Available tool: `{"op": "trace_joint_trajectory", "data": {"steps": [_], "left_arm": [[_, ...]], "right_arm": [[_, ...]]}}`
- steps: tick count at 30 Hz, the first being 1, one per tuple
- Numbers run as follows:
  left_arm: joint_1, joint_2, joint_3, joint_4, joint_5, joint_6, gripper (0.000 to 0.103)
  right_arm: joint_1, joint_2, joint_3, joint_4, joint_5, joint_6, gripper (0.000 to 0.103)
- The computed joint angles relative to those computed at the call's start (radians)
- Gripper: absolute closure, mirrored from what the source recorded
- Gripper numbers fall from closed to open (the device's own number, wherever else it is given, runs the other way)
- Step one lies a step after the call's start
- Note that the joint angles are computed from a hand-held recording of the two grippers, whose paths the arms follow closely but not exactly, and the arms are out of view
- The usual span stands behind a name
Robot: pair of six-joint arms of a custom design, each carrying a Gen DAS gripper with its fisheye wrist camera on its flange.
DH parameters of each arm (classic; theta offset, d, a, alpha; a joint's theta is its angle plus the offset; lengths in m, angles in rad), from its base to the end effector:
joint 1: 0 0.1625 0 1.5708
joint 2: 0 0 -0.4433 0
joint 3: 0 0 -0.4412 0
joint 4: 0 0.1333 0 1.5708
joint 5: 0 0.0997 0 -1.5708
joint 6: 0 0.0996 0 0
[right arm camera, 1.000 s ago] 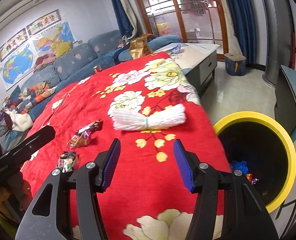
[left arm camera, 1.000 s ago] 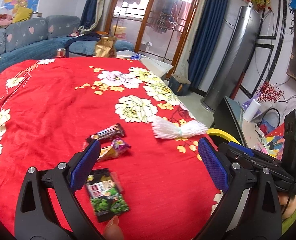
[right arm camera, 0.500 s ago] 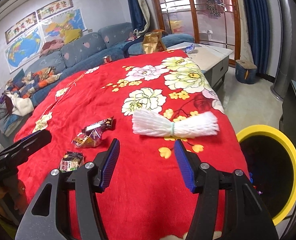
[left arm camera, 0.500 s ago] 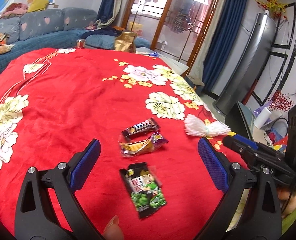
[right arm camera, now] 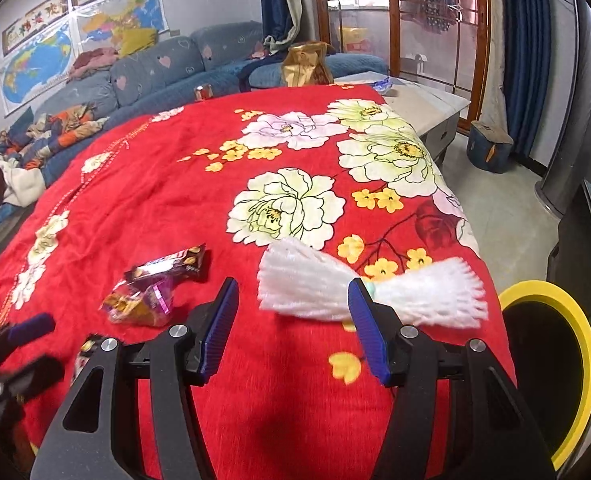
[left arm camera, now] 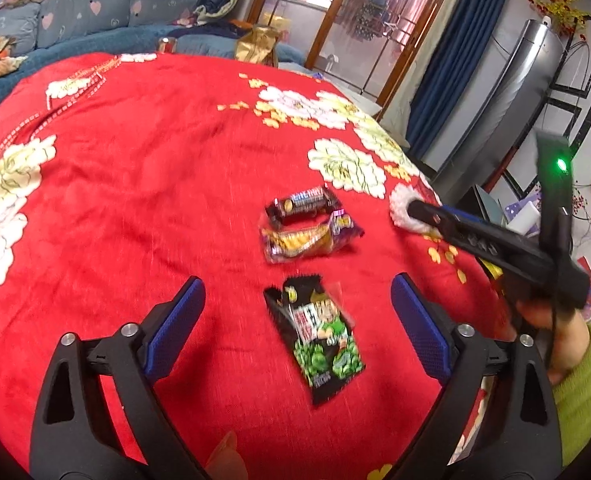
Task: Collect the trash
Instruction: 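Grasp the green snack bag with the left tool while the right tool closes on the white foam net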
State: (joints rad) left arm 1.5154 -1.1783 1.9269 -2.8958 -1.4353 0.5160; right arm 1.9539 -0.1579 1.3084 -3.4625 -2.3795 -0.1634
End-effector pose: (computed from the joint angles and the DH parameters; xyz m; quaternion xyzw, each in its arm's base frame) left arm 0.1116 -0.6373 0.2434 0.2511 0.9232 -0.2613 0.1279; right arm 0.3326 -0.6614 -0.1540 0.0941 -0.8636 0.3712 0.3280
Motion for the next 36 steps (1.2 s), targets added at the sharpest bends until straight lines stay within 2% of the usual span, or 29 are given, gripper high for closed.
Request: {"op": "trace_joint_trajectory", "data": {"steps": [6, 9, 10, 12, 13, 15, 18, 21, 22, 24, 29, 36], "left_arm": [[0.006, -0.003, 0.009, 0.041, 0.003, 0.006, 0.025], [0.006, -0.005, 0.013, 0.052, 0.003, 0.012, 0.027], [0.006, -0.006, 0.016, 0.056, 0.005, 0.013, 0.027], [0.007, -0.007, 0.017, 0.067, 0.002, 0.009, 0.028], [0.007, -0.006, 0.016, 0.071, 0.004, 0.008, 0.029], [0.006, -0.003, 0.017, 0.078, 0.005, 0.005, 0.033], [0.004, -0.002, 0.025, 0.083, 0.008, 0.011, 0.034], [-0.001, -0.004, 0.041, 0.075, 0.012, 0.026, 0.037], [-0.003, -0.005, 0.044, 0.074, 0.012, 0.031, 0.043], [-0.004, -0.005, 0.048, 0.072, 0.015, 0.033, 0.047], [-0.007, -0.004, 0.054, 0.067, 0.029, 0.035, 0.068], [-0.008, -0.012, 0.062, 0.079, 0.010, 0.042, 0.081]], "right_arm": [[-0.012, 0.034, -0.071, 0.048, -0.028, -0.026, 0.048], [-0.021, 0.036, -0.077, 0.072, -0.031, -0.014, 0.051], [-0.022, 0.037, -0.080, 0.076, -0.035, -0.009, 0.057], [-0.026, 0.033, -0.067, 0.067, -0.025, -0.001, 0.063], [-0.027, 0.032, -0.062, 0.062, -0.023, 0.001, 0.073], [-0.029, 0.021, -0.038, 0.047, -0.008, 0.008, 0.085], [-0.029, 0.007, -0.003, 0.026, 0.011, 0.028, 0.092], [-0.029, -0.010, 0.038, 0.002, 0.035, 0.054, 0.093], [-0.028, -0.015, 0.053, -0.010, 0.040, 0.060, 0.094], [-0.026, -0.024, 0.077, -0.028, 0.052, 0.073, 0.094], [-0.019, -0.050, 0.147, -0.073, 0.082, 0.113, 0.094], [-0.005, -0.077, 0.220, -0.136, 0.102, 0.142, 0.094]]}}
